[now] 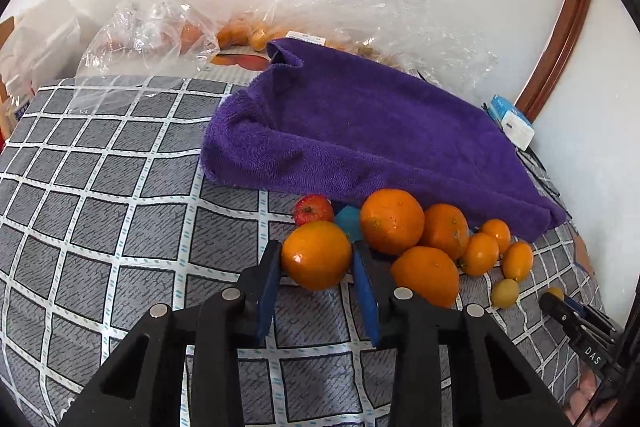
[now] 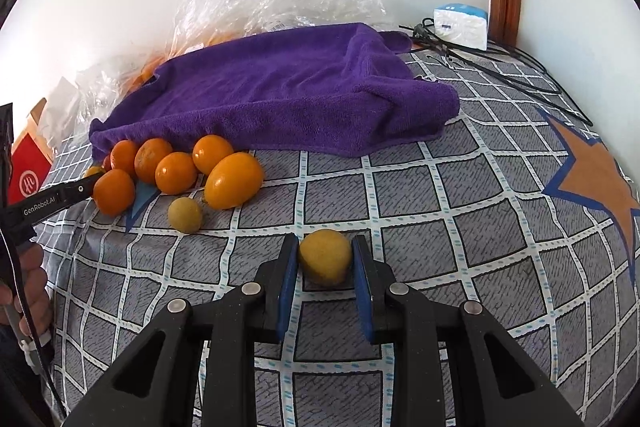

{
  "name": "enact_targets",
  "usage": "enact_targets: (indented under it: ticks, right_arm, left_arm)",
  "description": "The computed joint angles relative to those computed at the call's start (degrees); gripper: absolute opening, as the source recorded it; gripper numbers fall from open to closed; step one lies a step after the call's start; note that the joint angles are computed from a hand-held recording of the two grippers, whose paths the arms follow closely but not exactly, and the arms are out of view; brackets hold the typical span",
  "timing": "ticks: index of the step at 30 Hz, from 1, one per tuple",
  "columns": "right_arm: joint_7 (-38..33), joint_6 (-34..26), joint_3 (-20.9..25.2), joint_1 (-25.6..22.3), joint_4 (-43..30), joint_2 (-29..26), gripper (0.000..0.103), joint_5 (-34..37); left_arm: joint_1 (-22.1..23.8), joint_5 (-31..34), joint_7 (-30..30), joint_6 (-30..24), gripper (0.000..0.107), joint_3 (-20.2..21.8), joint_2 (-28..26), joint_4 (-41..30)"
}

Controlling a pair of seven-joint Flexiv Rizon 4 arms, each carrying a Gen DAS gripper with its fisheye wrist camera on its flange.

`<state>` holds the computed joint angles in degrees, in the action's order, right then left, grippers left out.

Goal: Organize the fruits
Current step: 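Lift and carry the orange with the left gripper while the right carries the yellow fruit onto the towel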

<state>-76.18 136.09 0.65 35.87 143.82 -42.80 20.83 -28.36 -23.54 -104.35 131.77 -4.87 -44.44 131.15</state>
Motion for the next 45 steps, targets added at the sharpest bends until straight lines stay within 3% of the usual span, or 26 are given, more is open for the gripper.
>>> enact_targets:
  ticks: [12, 15, 20, 26, 33, 38, 45]
  right_arm:
    - [0.5, 6.4, 2.3, -2.4, 1.0, -1.4, 0.027, -0.5]
    - [0.7, 5.3, 2.0, -1.9, 1.0, -0.8, 0.027, -0.1]
    - [0.8, 2.3, 1.1, -1.0, 1.2, 2.9, 0.027, 0.4]
    - [-2.9, -4.0, -3.2, 3.1, -1.1, 9.8, 0.027, 2.9]
    - [-8.6, -12.3, -9.4, 7.5, -6.6, 15.1, 0.027, 5.3]
    - [-9.9, -15.5, -10.6, 6.4, -10.9, 15.4, 0.027, 3.0]
    - [-9.7, -19.3, -11.9, 4.0, -16.8, 12.8, 0.027, -2.3]
  left_arm:
    - [-0.2, -0.5, -2.1, 6.6, 0.033, 0.3, 0.3, 2.9]
    - [0.3, -0.6, -2.4, 7.7, 0.033, -0.1, 1.2, 3.6]
    - [-2.5, -5.7, 0.7, 5.2, 0.033, 1.0, 5.5, 5.5]
    - [-2.5, -7.6, 2.4, 3.1, 0.033, 1.1, 10.4, 6.1]
    - [-5.1, -15.0, 10.2, -2.7, 0.033, 3.1, 13.0, 2.2]
    - [-5.1, -17.8, 14.6, -6.6, 0.033, 3.8, 12.7, -1.7]
    - [-3.7, -16.8, 17.8, -10.2, 0.033, 4.2, 9.8, -8.2]
